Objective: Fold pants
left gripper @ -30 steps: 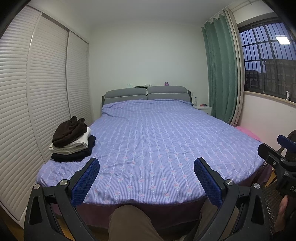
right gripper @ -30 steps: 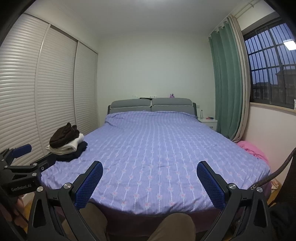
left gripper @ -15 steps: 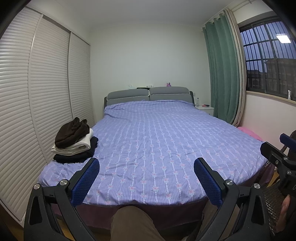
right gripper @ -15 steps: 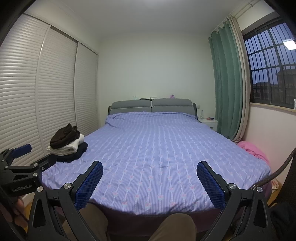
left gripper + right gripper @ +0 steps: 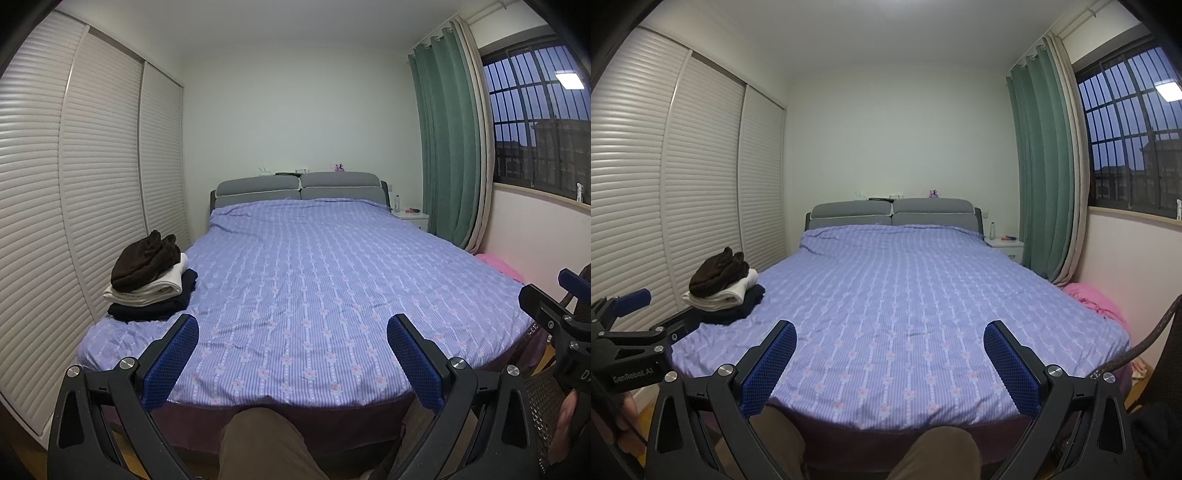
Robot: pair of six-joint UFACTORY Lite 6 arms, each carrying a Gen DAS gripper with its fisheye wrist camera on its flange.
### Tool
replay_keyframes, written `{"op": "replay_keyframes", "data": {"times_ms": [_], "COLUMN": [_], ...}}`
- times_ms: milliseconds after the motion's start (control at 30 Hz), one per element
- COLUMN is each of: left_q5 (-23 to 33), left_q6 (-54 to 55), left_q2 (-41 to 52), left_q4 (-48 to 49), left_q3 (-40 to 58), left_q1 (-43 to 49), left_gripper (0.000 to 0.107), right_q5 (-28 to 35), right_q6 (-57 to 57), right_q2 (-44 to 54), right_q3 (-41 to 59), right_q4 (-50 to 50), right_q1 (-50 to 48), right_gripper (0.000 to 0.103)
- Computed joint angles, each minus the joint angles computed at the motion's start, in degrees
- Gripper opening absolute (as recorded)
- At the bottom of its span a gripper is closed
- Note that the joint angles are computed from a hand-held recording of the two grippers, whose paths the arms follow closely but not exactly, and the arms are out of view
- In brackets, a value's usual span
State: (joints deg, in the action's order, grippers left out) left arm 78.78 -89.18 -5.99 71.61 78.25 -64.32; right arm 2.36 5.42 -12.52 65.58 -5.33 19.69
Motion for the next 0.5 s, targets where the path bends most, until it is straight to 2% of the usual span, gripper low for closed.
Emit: {"op": "replay_keyframes", "data": {"times_ms": [167,333,400,500], "left_q5": [0.2,0.2,0.5,0.6], "left_q6": [0.3,0.6,0.5,0.5], "left_q2": [0.3,0.3,0.4,0.3], "left_q4": [0.0,-0.2,0.0,0.1], "left_q3": [0.3,0.5,0.5,0.3], "left_q1": [0.0,0.0,-0.1,-0.2], "left_gripper": [0.103,0.103,0.103,0.103], "right_q5": [0.1,-0.1,0.0,-0.1], "right_q6": [-8.7,-7.8,-11.8,-9.6], "right_q2": [0.2,0.2,0.4,0.2], "right_q3": [0.2,0.4,0.6,0.5], "right_q4": [8.7,7.8,11.9,9.5], "right_q1": [-0.3,-0.4,-0.6,-0.6], "right_gripper": [0.103,0.103,0.103,0.103]}}
